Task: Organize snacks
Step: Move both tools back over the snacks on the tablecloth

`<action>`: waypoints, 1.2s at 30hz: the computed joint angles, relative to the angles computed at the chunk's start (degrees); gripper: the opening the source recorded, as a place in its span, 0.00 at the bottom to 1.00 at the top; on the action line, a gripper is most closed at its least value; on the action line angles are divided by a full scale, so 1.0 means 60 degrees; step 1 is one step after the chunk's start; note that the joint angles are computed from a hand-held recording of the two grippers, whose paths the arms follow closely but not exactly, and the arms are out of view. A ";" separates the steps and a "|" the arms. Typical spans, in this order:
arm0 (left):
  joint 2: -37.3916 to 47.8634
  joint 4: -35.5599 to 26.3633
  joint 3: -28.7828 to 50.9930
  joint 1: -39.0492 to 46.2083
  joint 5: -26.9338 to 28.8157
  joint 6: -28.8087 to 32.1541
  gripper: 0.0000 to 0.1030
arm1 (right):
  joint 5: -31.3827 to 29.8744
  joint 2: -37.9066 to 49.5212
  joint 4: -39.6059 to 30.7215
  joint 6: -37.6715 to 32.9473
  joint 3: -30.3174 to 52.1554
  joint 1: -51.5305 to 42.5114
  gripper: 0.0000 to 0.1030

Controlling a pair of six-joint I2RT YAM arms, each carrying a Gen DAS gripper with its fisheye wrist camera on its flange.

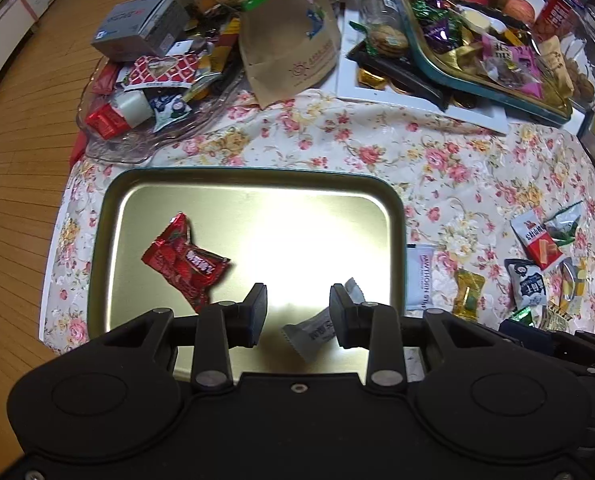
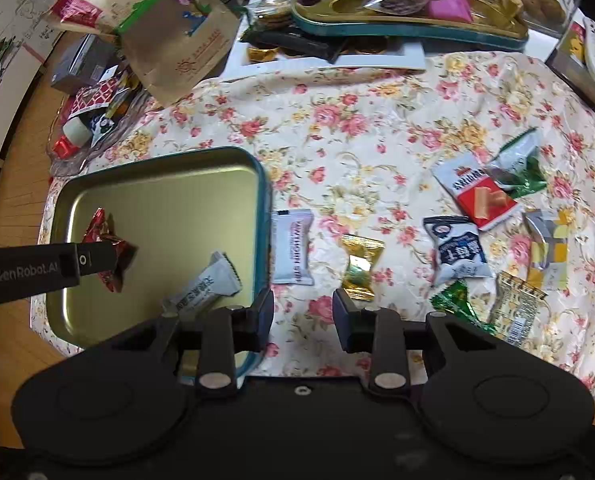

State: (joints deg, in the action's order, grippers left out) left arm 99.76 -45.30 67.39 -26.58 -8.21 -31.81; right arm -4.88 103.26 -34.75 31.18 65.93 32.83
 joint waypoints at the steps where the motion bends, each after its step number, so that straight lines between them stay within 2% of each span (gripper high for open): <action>1: 0.0068 -0.0026 0.0085 -0.0080 0.0000 -0.0028 0.42 | -0.0003 -0.0076 0.0013 -0.0028 -0.0111 -0.0080 0.34; 20: 0.1838 -0.0737 0.2345 -0.1708 0.0044 -0.0251 0.42 | -0.0380 -0.1447 0.0136 -0.0451 -0.1893 -0.2015 0.34; 36: 0.2927 -0.1071 0.3805 -0.1987 0.0450 -0.0189 0.42 | -0.0977 -0.2161 0.0063 -0.0573 -0.2585 -0.4146 0.34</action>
State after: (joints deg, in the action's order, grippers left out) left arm 117.32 -51.73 90.22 -38.51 -5.51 -32.94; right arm -10.74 90.30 -34.37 27.74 50.42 7.95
